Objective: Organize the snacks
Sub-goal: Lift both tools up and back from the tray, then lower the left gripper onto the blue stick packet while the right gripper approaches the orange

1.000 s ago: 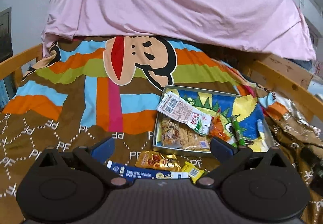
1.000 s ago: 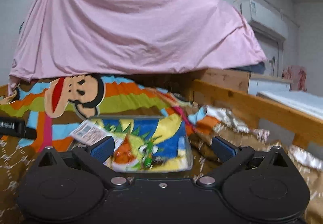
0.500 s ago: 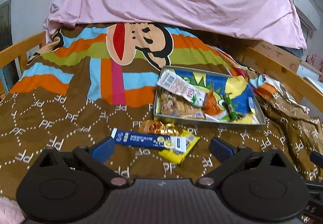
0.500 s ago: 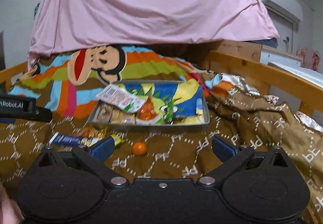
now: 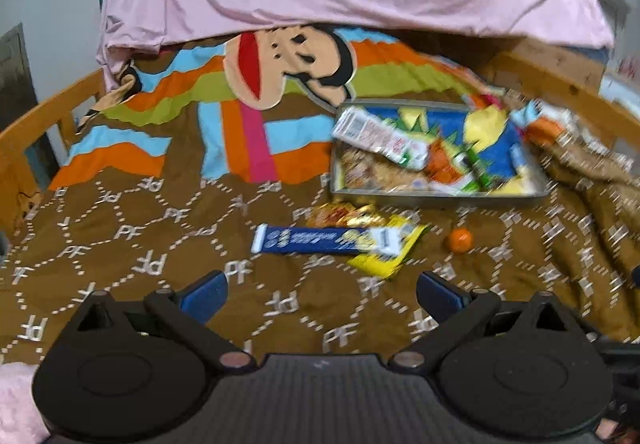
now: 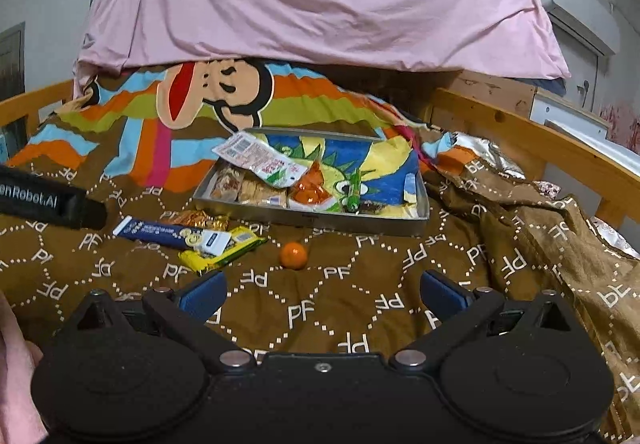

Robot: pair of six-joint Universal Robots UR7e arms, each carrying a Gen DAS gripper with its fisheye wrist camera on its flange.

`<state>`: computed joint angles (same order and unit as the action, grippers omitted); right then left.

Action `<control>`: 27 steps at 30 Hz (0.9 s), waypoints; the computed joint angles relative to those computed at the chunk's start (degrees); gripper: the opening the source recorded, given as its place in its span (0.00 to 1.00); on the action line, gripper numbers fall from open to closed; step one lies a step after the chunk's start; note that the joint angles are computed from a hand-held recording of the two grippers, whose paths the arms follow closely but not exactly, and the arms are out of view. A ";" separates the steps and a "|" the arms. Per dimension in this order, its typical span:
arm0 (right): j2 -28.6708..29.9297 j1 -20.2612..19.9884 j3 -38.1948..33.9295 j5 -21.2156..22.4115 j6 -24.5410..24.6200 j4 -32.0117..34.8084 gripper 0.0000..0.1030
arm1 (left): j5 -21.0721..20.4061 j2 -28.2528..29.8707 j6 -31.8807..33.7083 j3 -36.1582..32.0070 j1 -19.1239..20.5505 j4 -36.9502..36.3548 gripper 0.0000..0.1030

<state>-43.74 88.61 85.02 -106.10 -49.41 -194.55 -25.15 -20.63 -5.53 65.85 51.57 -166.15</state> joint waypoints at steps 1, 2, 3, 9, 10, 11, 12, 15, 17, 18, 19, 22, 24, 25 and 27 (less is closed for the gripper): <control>0.10 0.02 -0.24 -0.47 0.02 0.60 0.99 | 1.00 0.13 -1.16 -0.43 0.06 2.26 1.00; 0.24 0.06 -0.58 -1.01 0.10 1.37 0.99 | 1.65 0.21 -2.08 -0.84 0.13 4.15 1.00; 0.41 0.12 -0.98 -1.56 0.21 2.25 0.99 | 2.25 0.31 -3.23 -1.27 0.25 6.16 1.00; 0.51 -0.05 -3.32 -2.28 3.15 9.27 0.99 | 3.11 0.29 -9.23 -2.92 0.91 14.99 1.00; 0.57 -0.05 -3.75 -2.29 3.36 10.35 0.99 | 3.04 0.31 -9.43 -3.02 0.99 15.23 1.00; 0.67 -0.08 -4.22 -2.15 3.38 11.16 0.99 | 2.94 0.37 -9.54 -3.19 1.06 15.39 1.00; 0.81 -0.15 -4.75 -1.90 3.45 11.87 0.99 | 2.84 0.44 -9.46 -3.36 1.15 15.40 1.00; 1.36 -0.22 -6.52 -1.70 4.56 13.45 0.99 | 2.55 0.55 -10.53 -4.23 1.53 17.43 1.00; 1.83 -0.34 -8.11 -1.37 5.51 14.66 0.99 | 2.10 0.64 -11.75 -5.17 1.81 19.40 1.00; 2.11 -0.44 -9.02 -1.05 6.02 15.44 0.99 | 1.88 0.74 -12.34 -5.77 1.95 20.40 1.00; 2.34 -0.52 -9.87 -0.72 6.23 16.39 0.99 | 1.71 0.81 -12.77 -6.30 2.10 21.28 1.00; 2.95 -0.90 -12.92 1.34 6.30 20.62 0.99 | 1.97 1.64 -12.88 -8.46 2.48 23.49 1.00; 3.23 -1.26 -14.46 3.55 5.93 22.33 0.99 | 2.22 2.24 -12.22 -9.98 2.72 24.93 1.00; 3.53 -1.40 -15.31 4.51 5.31 22.84 0.99 | 2.83 2.79 -11.67 -10.98 2.83 25.35 1.00; 4.15 -1.69 -17.02 6.48 3.89 24.17 0.99 | 3.77 3.84 -10.18 -12.79 3.07 25.40 1.00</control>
<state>-39.59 86.92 68.00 -99.62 -45.52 -170.38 -21.38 -16.79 -15.70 53.06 54.64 -140.75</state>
